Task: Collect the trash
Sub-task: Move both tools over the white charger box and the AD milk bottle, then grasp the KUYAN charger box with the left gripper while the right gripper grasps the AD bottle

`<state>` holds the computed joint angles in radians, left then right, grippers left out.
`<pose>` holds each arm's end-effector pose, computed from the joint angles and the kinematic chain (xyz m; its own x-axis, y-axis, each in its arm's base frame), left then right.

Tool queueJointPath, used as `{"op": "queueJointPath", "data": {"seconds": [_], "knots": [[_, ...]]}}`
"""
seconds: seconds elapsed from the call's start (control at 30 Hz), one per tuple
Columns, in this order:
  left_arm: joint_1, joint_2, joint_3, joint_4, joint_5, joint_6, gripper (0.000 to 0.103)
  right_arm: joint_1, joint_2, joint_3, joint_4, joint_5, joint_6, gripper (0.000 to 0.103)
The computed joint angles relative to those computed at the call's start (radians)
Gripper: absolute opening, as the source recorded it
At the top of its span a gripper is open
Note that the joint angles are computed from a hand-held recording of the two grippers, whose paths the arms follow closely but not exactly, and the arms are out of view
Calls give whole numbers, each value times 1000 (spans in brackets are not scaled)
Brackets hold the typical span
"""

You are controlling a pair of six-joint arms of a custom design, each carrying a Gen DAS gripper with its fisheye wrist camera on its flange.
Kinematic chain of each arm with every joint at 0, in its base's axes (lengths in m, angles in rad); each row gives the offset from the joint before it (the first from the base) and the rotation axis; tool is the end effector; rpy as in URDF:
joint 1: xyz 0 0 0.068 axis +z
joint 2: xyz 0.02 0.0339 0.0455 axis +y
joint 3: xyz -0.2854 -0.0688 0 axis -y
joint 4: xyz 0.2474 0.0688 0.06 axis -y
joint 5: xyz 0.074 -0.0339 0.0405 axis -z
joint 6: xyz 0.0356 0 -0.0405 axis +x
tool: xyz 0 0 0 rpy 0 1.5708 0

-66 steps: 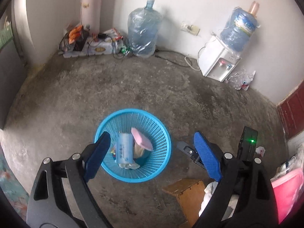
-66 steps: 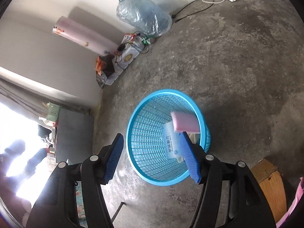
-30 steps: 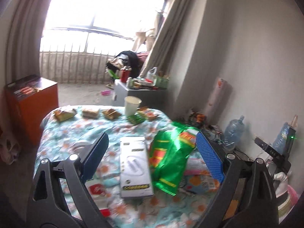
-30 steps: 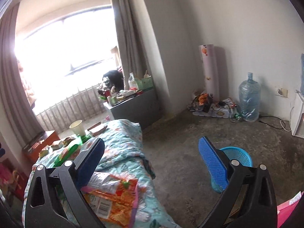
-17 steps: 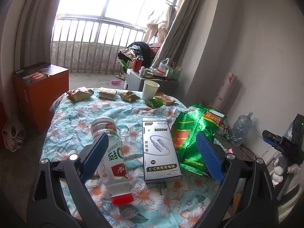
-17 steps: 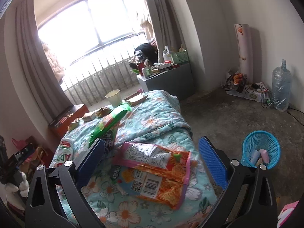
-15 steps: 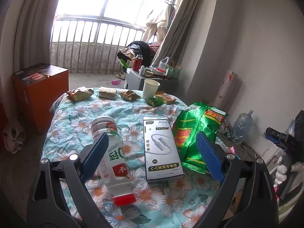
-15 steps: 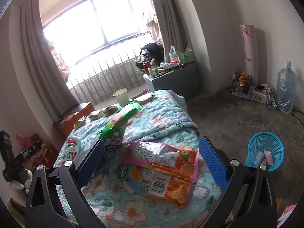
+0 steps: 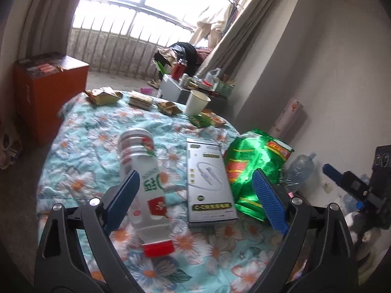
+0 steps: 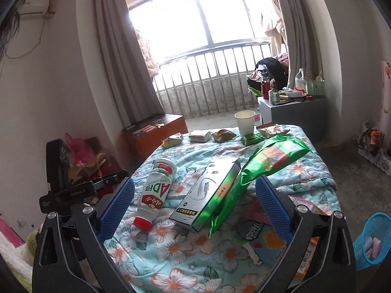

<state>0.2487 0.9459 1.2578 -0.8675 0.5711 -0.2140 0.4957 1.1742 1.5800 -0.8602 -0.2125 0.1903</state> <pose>0.1583 0.0203 0.4232 -0.5501 -0.3240 -0.7697 0.1240 0.8797 -0.4590 0.1822 0.1070 0.4818 -0.4986 -0.0594 -0.8648 -0.5472 0.7953 0.2609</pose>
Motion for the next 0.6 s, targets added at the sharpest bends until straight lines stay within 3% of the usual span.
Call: {"op": "queueJointPath", "data": {"seconds": [0.1,0.2,0.37,0.6], "knots": [[-87,89,34,13,30,-41,89,-1,23,8,-5,0,12,96],[-214,216,101,8,-78,-60,89,-32,15,-5,-21,-14,22,96],[-295,458,243,-40,-122,-98,89,-108,-31,-41,-50,-38,34,96],[-378,610,376,-112,-257,-60,89,-273,-72,-97,-58,-150,30,96]]}}
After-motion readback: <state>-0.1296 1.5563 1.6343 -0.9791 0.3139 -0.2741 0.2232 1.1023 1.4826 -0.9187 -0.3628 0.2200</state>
